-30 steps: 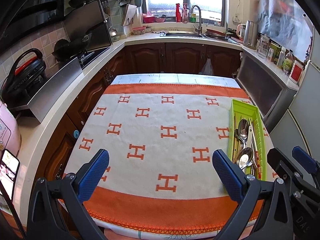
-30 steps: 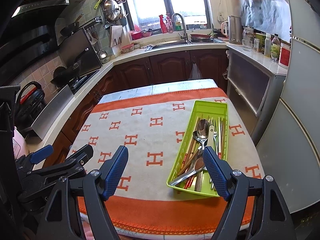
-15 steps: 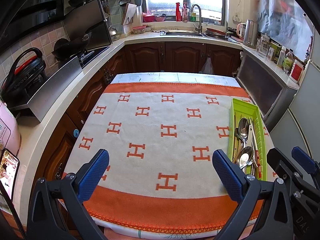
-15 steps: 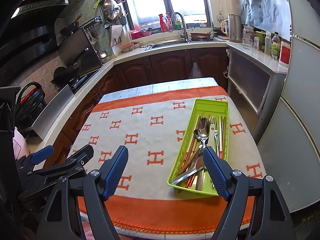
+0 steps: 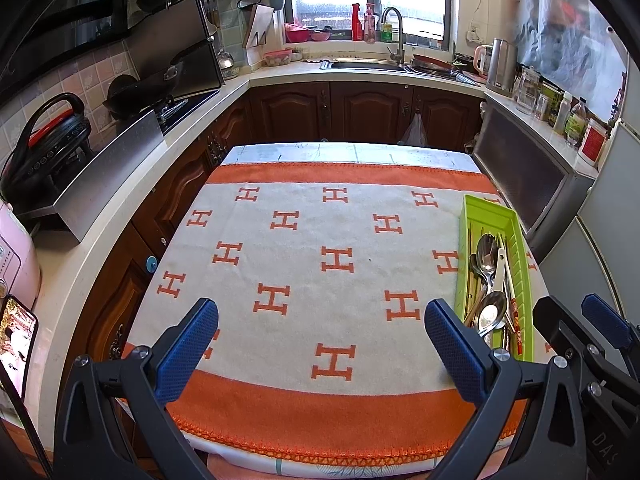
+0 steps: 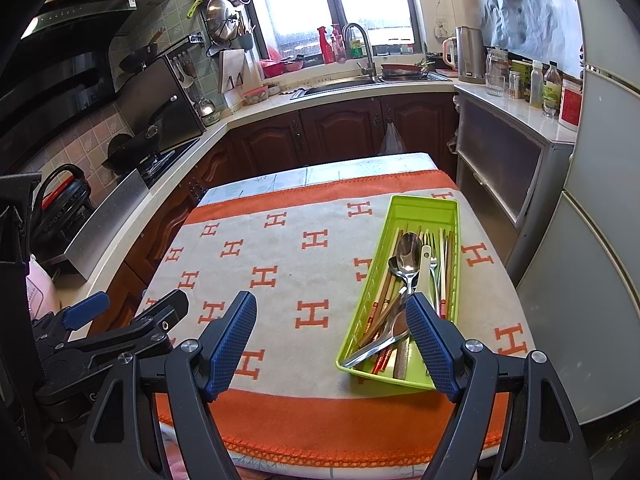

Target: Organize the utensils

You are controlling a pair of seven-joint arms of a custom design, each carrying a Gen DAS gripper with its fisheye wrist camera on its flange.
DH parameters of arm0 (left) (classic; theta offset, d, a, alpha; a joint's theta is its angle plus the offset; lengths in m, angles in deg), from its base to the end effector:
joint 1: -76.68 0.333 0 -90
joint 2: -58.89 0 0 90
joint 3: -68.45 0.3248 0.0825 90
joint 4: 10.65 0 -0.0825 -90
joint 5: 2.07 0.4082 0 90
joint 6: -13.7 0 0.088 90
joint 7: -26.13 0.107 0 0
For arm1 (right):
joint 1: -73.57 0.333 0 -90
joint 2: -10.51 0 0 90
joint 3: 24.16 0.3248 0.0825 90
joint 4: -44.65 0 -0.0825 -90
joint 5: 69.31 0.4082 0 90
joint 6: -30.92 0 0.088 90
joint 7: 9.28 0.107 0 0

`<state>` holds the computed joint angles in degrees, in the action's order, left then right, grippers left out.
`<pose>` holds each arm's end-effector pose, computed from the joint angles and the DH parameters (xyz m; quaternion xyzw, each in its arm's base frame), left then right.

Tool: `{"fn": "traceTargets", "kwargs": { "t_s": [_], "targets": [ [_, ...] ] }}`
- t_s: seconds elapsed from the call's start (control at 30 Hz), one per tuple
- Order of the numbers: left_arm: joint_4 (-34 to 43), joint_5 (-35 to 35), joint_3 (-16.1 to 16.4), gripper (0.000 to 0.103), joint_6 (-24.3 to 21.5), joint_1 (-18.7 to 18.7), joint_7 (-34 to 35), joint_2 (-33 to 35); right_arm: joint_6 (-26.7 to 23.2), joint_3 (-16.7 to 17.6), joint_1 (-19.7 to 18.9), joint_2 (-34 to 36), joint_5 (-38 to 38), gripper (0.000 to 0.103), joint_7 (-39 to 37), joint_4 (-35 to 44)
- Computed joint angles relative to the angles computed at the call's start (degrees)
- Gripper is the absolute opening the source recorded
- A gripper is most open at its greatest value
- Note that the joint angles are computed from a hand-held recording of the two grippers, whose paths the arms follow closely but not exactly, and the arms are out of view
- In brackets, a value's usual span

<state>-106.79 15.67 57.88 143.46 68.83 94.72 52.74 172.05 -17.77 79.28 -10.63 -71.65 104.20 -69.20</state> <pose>0.5621 -0.1863 0.7216 -0.6350 0.6790 -0.2377 0.2816 0.4970 0.1187 0.7222 -0.5885 0.6966 -0.2207 0.3460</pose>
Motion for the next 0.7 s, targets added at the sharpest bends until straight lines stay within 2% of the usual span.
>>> {"fn": "traceTargets", "kwargs": {
  "t_s": [0.7],
  "targets": [
    [-1.6,-0.1,-0.1,0.102,0.0,-0.1,-0.3,-0.9,-0.1,0.0,0.1,0.0,0.1,0.079,0.1,-0.2]
  ]
}}
